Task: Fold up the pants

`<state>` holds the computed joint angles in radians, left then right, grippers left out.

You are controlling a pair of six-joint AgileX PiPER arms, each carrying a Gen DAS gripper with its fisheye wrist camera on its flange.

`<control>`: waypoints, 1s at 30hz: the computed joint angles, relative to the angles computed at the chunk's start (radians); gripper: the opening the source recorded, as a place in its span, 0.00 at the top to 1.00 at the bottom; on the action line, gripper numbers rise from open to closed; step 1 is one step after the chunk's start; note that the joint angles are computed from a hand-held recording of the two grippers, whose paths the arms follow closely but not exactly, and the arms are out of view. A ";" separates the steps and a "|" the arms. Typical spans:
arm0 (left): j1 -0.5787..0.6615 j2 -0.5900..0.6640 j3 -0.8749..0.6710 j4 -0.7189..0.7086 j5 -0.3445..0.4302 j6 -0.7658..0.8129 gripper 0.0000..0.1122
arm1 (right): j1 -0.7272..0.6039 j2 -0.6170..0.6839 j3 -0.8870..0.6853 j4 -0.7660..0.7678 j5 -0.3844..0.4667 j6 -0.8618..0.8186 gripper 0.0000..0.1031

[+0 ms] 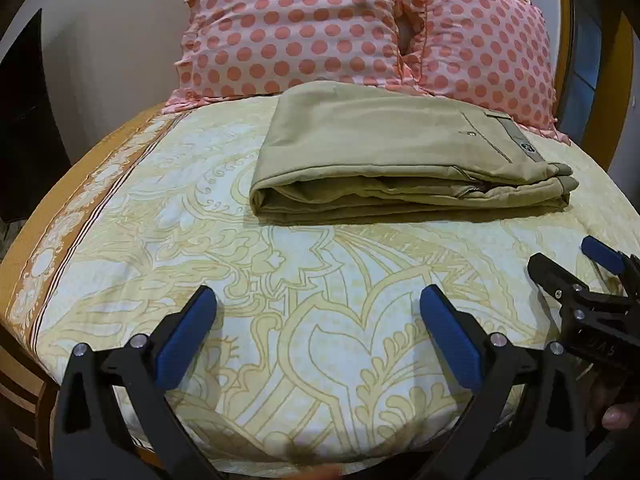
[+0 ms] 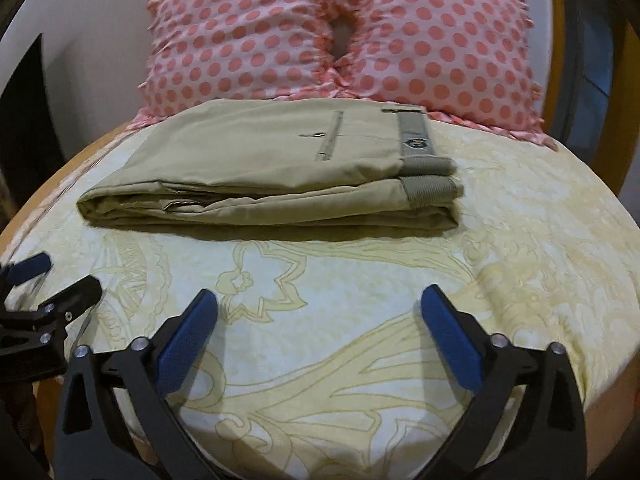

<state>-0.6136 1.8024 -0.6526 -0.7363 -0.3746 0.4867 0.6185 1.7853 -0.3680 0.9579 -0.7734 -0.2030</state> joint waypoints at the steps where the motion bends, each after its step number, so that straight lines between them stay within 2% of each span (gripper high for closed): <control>1: -0.003 0.001 0.007 0.010 -0.015 -0.017 0.10 | 0.009 0.007 -0.001 0.012 -0.012 0.006 0.01; 8: -0.017 0.008 0.006 -0.003 -0.039 -0.019 0.10 | 0.038 0.035 -0.018 0.069 -0.051 0.011 0.01; 30: -0.013 0.010 0.000 0.001 -0.035 -0.018 0.10 | 0.022 0.031 -0.004 0.039 -0.054 0.024 0.01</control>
